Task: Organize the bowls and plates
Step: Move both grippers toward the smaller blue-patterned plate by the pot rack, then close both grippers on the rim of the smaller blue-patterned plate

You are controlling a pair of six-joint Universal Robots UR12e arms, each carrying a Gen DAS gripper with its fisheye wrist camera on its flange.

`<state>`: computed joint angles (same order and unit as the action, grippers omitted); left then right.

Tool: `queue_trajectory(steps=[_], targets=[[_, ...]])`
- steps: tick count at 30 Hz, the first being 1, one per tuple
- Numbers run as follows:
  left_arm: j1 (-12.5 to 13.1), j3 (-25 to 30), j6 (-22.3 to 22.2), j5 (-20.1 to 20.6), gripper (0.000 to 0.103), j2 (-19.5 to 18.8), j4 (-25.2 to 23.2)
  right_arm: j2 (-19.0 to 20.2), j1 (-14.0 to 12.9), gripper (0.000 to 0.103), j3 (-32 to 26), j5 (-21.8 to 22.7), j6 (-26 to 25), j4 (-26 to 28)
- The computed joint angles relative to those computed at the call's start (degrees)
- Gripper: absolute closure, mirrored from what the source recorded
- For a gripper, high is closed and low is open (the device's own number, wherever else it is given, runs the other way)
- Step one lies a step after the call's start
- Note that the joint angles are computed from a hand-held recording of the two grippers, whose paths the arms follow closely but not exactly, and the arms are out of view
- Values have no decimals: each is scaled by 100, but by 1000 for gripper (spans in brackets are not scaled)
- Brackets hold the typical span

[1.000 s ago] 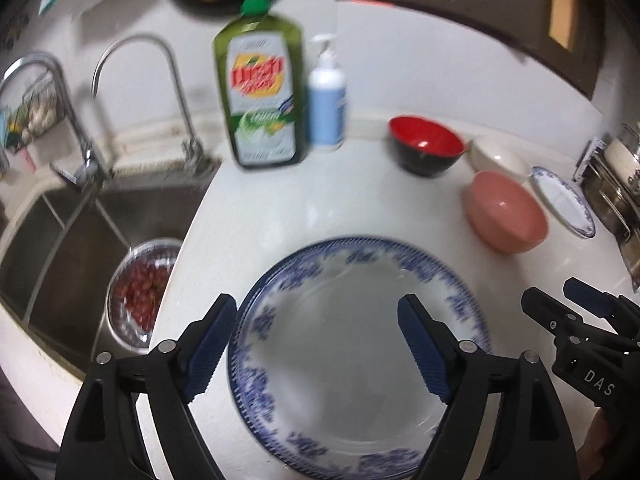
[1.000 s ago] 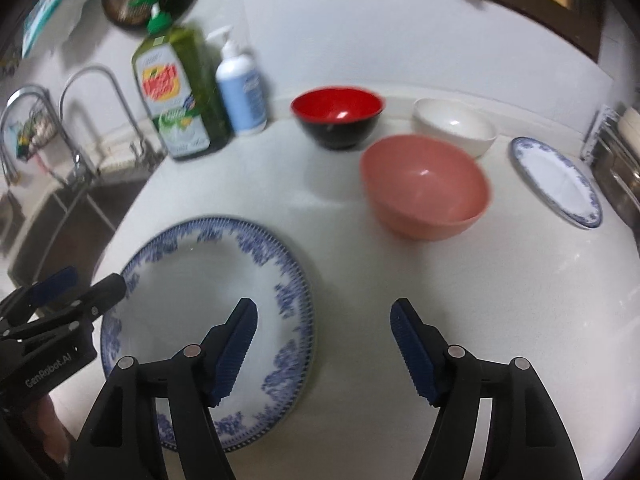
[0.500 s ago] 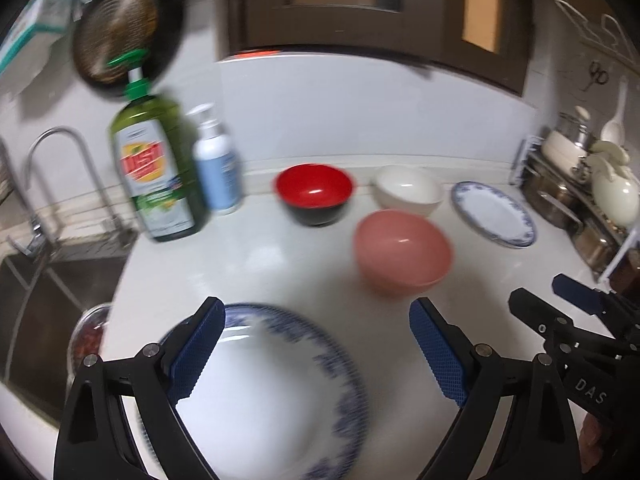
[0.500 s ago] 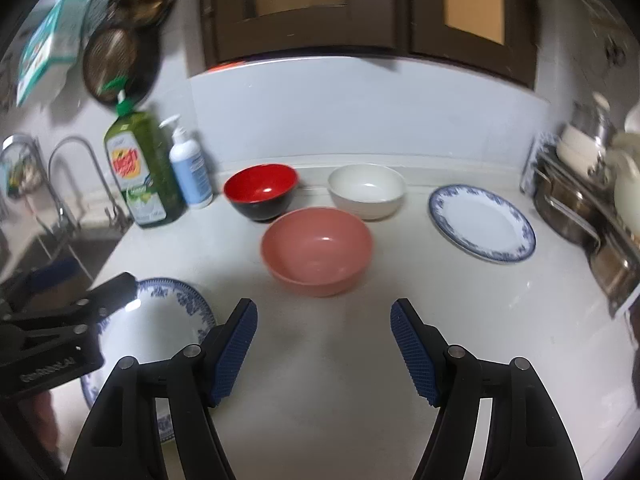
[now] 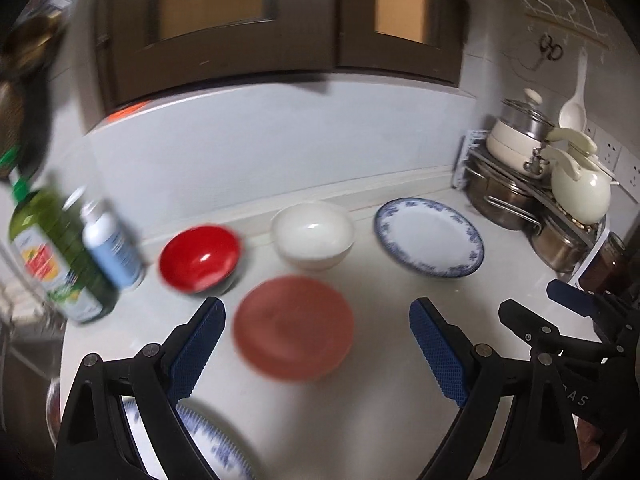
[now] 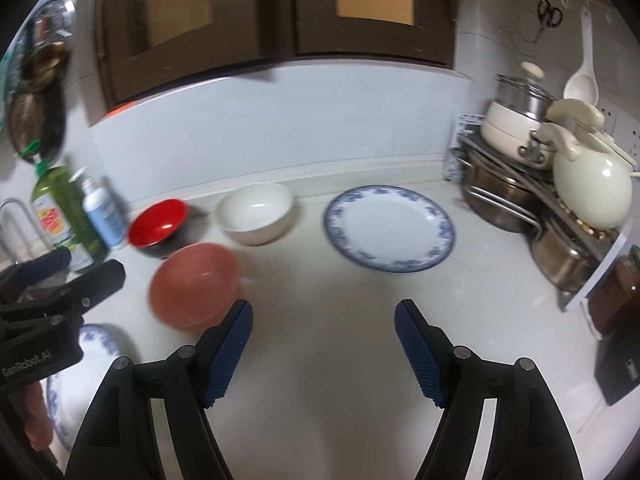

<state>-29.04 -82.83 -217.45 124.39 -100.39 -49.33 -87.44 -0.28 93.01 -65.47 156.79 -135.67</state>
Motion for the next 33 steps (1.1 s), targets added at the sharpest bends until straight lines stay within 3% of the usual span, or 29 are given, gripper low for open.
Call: queue_trajectory(steps=[12,18,33], targets=[[298,1167,897,-459,9,-880,-182,875,36,29,-1109,-646,320,323],[477,1774,1228,-960,9,-1341,-343,1306,73,29,-1609,-877,564,568],[808,3089,1459,-1803,13,-2352,-1140,2245,126,29,-2622,-1367,1239,998]])
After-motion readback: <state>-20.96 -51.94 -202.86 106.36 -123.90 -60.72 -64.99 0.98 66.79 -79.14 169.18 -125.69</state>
